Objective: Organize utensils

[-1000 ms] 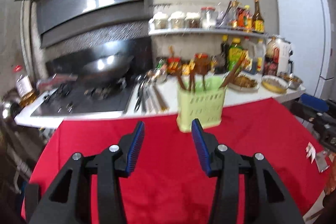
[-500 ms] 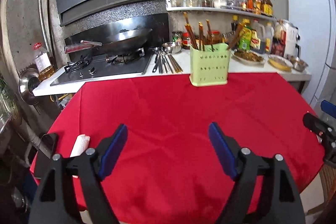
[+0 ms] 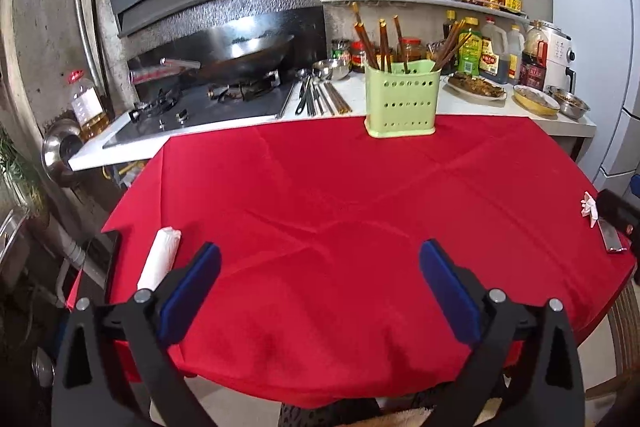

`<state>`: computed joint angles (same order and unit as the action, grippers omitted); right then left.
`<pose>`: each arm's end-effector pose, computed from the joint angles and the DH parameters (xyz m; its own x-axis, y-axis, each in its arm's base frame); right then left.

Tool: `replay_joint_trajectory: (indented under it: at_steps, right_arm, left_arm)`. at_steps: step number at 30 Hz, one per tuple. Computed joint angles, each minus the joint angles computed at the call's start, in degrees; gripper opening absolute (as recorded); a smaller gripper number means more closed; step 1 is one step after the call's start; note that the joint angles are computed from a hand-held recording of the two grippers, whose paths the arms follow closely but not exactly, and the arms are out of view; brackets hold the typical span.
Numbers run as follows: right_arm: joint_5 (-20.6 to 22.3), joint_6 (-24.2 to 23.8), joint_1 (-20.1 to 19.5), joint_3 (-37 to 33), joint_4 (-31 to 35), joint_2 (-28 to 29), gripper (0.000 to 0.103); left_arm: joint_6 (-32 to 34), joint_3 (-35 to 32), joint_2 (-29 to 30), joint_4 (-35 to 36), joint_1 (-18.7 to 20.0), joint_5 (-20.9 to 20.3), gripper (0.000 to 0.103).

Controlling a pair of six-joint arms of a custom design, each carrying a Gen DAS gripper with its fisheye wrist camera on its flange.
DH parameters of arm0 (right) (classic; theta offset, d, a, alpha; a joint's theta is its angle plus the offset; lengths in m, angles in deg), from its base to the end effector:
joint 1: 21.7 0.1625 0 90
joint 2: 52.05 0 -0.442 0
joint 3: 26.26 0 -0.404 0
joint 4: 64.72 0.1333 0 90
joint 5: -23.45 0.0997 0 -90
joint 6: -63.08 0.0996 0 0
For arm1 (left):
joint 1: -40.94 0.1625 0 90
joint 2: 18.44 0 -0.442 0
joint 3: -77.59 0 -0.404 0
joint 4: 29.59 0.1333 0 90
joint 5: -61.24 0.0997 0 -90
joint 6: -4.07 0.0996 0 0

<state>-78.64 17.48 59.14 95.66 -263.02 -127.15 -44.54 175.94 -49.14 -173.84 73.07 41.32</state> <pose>0.0277 -0.5345 0.3361 -0.7092 -0.1008 0.6977 -0.6156 0.5708 -0.5433 -0.4067 -0.5234 -0.0416 -0.6158 -0.1208 -0.7786 0.5472 0.6455 -0.5329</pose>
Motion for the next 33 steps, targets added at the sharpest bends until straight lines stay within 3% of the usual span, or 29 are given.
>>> replay_joint_trajectory:
  at_steps: [33]
  right_arm:
    - [-0.87, 0.44, -0.18, -0.69, -0.65, 0.94, 0.092]
  left_arm:
    - [-0.25, -0.94, 0.32, 0.75, 0.58, -0.69, 0.097]
